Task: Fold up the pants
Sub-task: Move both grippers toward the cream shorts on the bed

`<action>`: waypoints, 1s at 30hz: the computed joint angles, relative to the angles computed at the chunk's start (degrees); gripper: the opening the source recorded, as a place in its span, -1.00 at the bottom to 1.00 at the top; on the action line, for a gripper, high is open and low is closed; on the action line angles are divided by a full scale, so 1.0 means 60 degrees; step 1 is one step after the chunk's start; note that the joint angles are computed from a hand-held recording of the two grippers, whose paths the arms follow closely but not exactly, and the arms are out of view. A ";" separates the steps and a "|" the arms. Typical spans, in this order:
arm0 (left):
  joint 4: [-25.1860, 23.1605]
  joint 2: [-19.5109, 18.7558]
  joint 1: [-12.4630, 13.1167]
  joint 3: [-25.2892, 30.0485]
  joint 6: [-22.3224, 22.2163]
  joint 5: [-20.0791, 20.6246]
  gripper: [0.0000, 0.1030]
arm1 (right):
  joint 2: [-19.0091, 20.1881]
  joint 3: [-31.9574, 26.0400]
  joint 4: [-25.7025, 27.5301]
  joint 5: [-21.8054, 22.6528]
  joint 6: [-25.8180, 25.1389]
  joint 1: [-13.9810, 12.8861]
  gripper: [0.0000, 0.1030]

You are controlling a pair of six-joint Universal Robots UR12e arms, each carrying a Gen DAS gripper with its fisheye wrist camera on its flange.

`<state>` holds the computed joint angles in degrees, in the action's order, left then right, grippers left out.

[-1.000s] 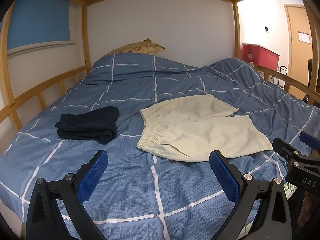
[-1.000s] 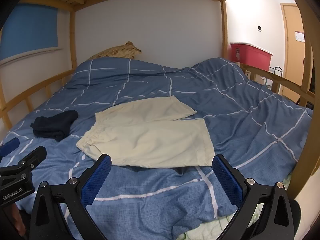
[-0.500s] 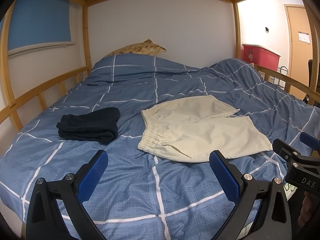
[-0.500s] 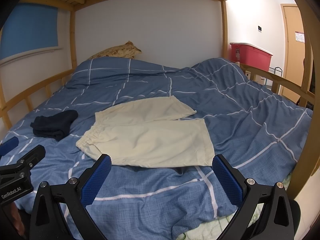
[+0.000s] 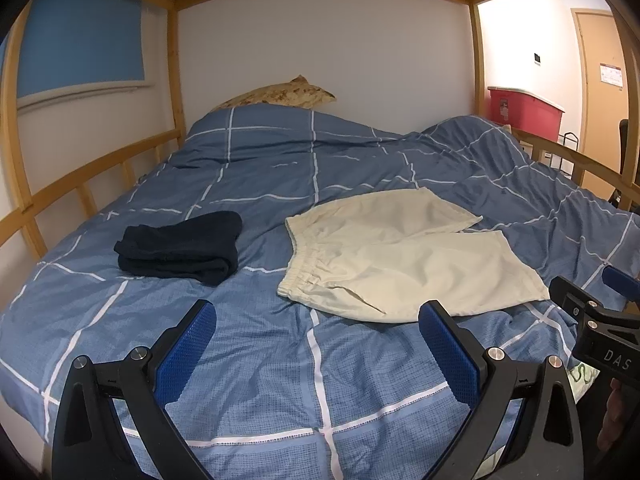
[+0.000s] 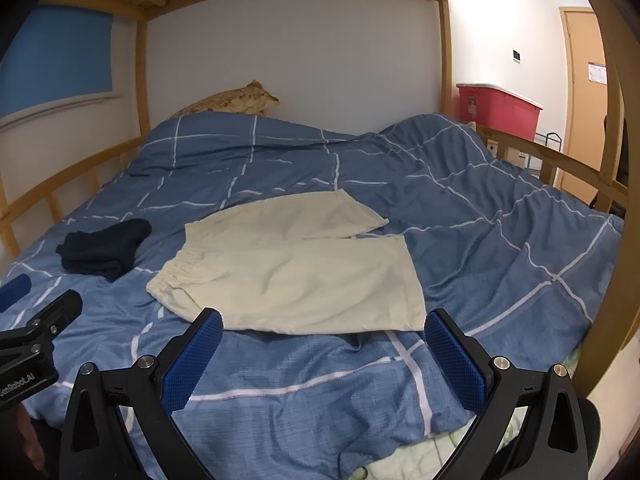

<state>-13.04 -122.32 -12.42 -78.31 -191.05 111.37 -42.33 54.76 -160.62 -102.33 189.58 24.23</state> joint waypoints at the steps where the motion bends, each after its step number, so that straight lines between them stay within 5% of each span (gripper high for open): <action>1: -0.0029 0.0004 0.0016 -0.0012 -0.0031 -0.0055 1.00 | 0.0007 -0.0013 0.0043 -0.0008 0.0030 -0.0004 0.99; 11: -0.0265 -0.0155 -0.0011 0.0162 -0.0070 0.0134 1.00 | 0.0128 -0.0155 0.0251 0.0039 0.0382 -0.0061 0.99; 20: -0.0699 -0.0428 0.0064 0.0460 -0.0986 0.0331 0.99 | 0.0326 -0.0373 0.0698 0.0033 0.0949 -0.0146 0.99; 30: -0.1170 -0.1106 0.0205 0.1405 -0.0328 0.0456 0.89 | 0.0941 -0.1218 0.1010 -0.0211 0.1783 -0.0261 0.99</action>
